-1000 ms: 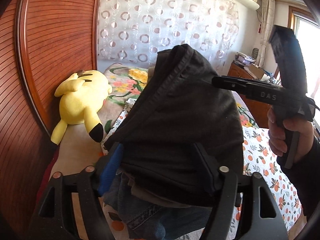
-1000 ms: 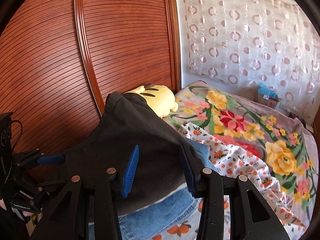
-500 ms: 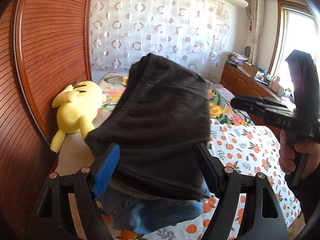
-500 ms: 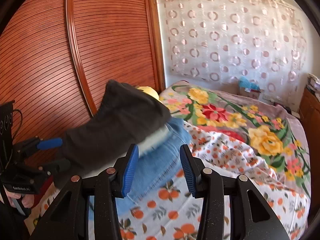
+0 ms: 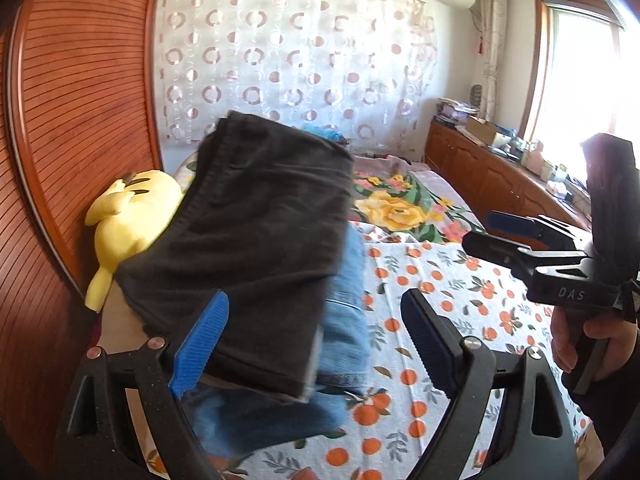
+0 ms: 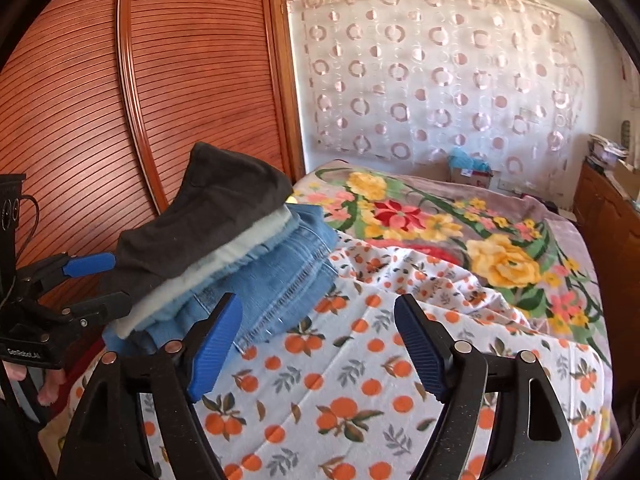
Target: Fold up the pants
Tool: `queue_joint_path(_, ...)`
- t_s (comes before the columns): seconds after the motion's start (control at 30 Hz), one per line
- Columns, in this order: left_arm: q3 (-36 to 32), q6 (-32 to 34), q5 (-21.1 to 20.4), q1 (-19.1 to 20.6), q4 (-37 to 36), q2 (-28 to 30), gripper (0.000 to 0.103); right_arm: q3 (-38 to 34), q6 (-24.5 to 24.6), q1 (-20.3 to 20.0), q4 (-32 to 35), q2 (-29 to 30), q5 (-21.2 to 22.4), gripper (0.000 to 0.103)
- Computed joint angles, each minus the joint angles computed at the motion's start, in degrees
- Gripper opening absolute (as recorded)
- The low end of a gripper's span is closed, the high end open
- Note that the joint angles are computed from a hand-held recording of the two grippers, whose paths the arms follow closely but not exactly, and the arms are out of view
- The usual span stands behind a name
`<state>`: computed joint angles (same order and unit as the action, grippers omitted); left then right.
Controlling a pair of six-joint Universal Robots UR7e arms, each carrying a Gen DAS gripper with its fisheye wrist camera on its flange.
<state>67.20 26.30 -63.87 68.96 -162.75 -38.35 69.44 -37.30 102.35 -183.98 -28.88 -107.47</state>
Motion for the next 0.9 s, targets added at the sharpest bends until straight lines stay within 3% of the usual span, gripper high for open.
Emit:
queue_joint_path(0.27, 5.4, 0.4, -1.0, -1.3, -4.7, -1.1, 0.088, 8.6, 1.6, 0.7, -9.3, -2.6, -4.6, 0.083)
queue_joint_path(0.47, 9.4, 1.9, 2.7, -3.0, -10.0, -1.2, 0.088, 14.8, 3.2, 1.2, -15.0, -4.8, -7.3, 0.083)
queue_joint_path(0.63, 12.7, 0.6, 0.0, -3.4, -10.3, -2.7, 0.088, 19.1, 4.4, 2.0, -19.1, -6.2, -9.2, 0.083)
queue_joint_path(0.9, 17.6, 1.2, 1.5, -5.3, -13.9, -3.9, 0.088, 26.0, 5.3, 3.6, -27.7, -7.6, -12.2, 0.083)
